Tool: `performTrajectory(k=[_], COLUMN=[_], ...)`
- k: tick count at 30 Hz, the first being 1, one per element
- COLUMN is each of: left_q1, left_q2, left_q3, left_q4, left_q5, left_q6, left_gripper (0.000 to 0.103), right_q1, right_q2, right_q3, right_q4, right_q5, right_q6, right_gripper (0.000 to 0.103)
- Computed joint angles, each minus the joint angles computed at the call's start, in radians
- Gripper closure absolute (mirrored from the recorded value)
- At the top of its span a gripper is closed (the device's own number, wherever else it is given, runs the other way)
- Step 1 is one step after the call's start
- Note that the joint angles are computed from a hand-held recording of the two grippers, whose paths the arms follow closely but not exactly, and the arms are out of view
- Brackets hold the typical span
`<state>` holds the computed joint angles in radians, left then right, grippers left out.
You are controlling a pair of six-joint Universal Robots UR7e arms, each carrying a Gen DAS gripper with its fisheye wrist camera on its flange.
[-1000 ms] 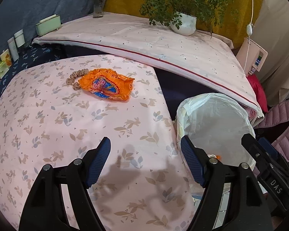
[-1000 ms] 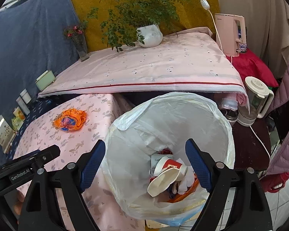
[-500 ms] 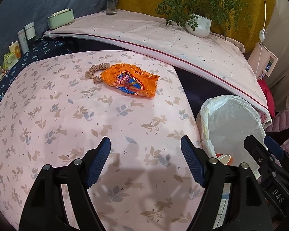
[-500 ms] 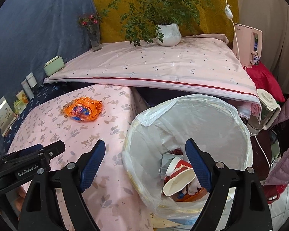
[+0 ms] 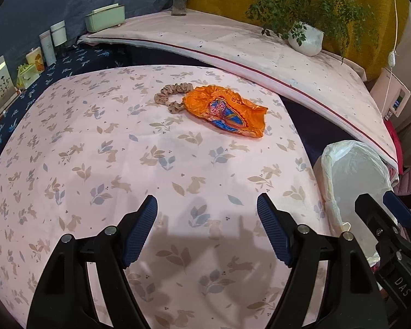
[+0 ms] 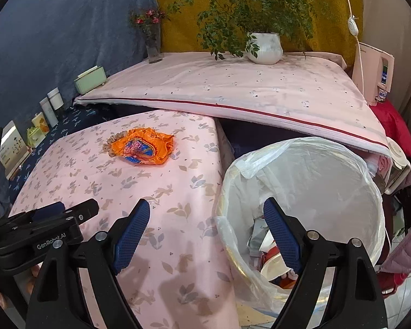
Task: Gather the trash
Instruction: 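Move both tools back toward the orange snack packet and beige scrunchie, then grasp the beige scrunchie with the left gripper while the right grasps the orange packet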
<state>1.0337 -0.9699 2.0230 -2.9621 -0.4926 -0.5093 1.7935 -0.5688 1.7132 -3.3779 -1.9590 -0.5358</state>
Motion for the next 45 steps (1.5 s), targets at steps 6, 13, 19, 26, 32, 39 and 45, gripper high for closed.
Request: performTrajectory(k=[6, 13, 19, 26, 32, 39, 45], left_q1=[0.027, 0.065, 0.103, 0.157, 0.208, 0.261, 0.309], left_q2=[-0.029, -0.06, -0.074, -0.06, -0.013, 0.09, 0.162], left_q3=[0.019, 0.026, 0.001, -0.083, -0.2, -0.386, -0.51], left_q4=[-0.007, -0.018, -0.034, -0.055, -0.077, -0.065, 0.025], left_q5=[0.013, 0.032, 0.044, 0.043, 0.009, -0.033, -0.083], left_q6=[0.004, 0.032, 0.062, 0.115, 0.176, 0.301, 0.318], left_gripper=[0.032, 0.032, 0.032, 0.032, 0.032, 0.032, 0.042], right_q1=[0.022, 0.042, 0.053, 0.06, 0.054, 0.046, 0.032], right_q2=[0.042, 0.091, 0.147, 0.227, 0.298, 0.381, 0.427], right_q3=[-0.033, -0.097, -0.182, -0.316, -0.445, -0.6, -0.688], right_q4=[0.019, 0.069, 0.131, 0.213, 0.289, 0.382, 0.469], right_q5=[-0.005, 0.007, 0.008, 0.005, -0.003, -0.015, -0.027], right_q6=[-0.009, 0.019, 0.049, 0.069, 0.08, 0.078, 0.094], right_gripper=[0.021, 0.021, 0.021, 0.027, 0.036, 0.047, 0.062])
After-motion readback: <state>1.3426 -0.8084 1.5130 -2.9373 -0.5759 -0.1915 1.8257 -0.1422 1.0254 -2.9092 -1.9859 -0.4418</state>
